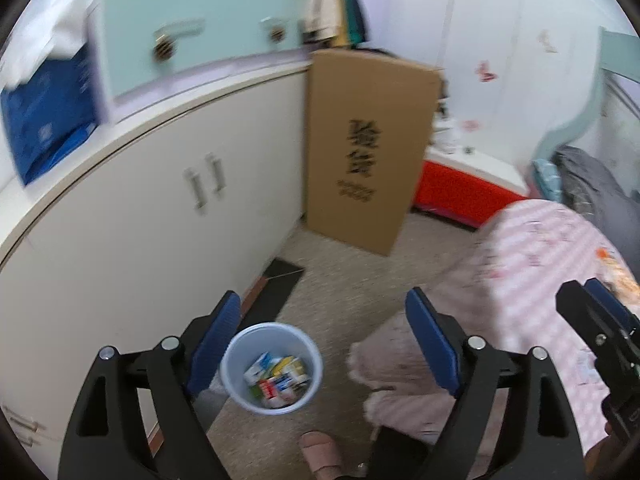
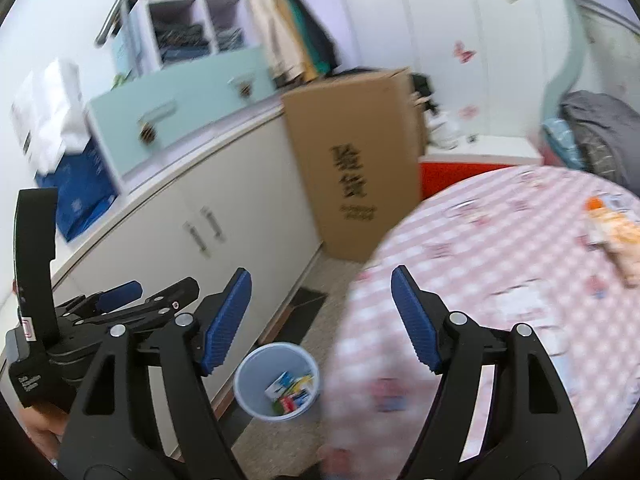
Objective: Collect trash
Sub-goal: 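Move both open tools back over the table, then grasp the orange-white plastic bag with the right tool while the left tool grasps the orange bottle cap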
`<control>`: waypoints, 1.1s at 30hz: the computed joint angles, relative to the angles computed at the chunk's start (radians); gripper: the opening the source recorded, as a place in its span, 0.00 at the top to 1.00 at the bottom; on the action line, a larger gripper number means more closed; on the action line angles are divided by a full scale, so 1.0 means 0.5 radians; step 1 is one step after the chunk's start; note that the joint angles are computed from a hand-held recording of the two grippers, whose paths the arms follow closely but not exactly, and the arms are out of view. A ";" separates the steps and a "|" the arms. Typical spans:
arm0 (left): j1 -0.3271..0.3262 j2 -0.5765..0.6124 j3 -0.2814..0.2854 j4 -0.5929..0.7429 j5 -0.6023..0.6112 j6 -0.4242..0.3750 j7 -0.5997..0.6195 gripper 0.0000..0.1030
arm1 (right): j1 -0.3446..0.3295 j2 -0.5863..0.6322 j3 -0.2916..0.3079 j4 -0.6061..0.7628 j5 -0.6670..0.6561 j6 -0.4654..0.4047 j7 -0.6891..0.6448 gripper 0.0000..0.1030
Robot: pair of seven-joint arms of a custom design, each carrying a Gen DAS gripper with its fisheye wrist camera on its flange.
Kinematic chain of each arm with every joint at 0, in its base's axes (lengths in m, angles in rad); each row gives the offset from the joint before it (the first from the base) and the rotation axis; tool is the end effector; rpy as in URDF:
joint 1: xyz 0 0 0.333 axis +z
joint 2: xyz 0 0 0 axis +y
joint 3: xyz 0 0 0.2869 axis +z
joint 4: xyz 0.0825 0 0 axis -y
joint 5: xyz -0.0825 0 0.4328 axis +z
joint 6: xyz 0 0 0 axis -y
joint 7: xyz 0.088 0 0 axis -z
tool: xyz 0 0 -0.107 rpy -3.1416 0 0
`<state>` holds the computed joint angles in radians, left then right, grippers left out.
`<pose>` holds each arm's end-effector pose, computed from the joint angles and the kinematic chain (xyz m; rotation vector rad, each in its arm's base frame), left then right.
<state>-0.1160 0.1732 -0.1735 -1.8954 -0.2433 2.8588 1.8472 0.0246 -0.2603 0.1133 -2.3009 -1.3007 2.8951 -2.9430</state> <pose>0.6639 -0.1784 0.4543 -1.4752 2.0983 -0.9329 0.5351 0.1337 0.4639 -1.1602 1.8727 -0.8397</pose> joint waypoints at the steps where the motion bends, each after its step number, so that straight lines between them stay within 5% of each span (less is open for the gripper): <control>1: -0.012 -0.028 -0.028 -0.022 -0.018 0.008 0.032 0.19 | -0.010 -0.058 -0.011 -0.051 -0.001 -0.013 0.006 0.28; 12: -0.295 -0.027 -0.176 0.057 -0.007 -0.086 0.105 0.17 | -0.401 -0.776 -0.048 -0.702 0.267 -0.387 -0.232 0.16; 18: -0.447 0.193 -0.199 0.312 0.141 -0.156 0.017 0.17 | -0.625 -0.611 -0.231 -0.744 0.450 -0.002 -0.342 0.16; 22: -0.558 0.330 -0.183 0.476 0.285 -0.175 -0.048 0.17 | -0.648 -0.415 -0.347 -0.688 0.657 0.214 -0.598 0.17; 23: -0.567 0.360 -0.196 0.510 0.288 -0.175 -0.023 0.17 | -0.605 -0.375 -0.411 -0.685 0.745 0.276 -0.686 0.20; 26: -0.611 0.479 -0.225 0.646 0.308 -0.200 0.055 0.17 | -0.378 -0.319 -0.683 -0.724 1.091 0.412 -1.066 0.70; 28: -0.643 0.550 -0.234 0.728 0.310 -0.221 0.095 0.17 | -0.507 -0.399 -0.563 -0.772 1.081 0.359 -0.998 0.72; 30: -0.701 0.632 -0.209 0.827 0.354 -0.245 0.086 0.17 | -0.790 -0.532 -0.264 -0.806 0.969 0.208 -0.815 0.72; 33: -0.757 0.742 -0.198 0.955 0.382 -0.277 0.087 0.17 | -1.043 -0.622 -0.013 -0.793 0.869 0.085 -0.655 0.72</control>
<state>-0.4945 0.5443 -0.2725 -1.4180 -0.0525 2.7205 1.8909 -0.4969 -0.5712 0.1068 -2.6974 -0.8660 2.9375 -3.2705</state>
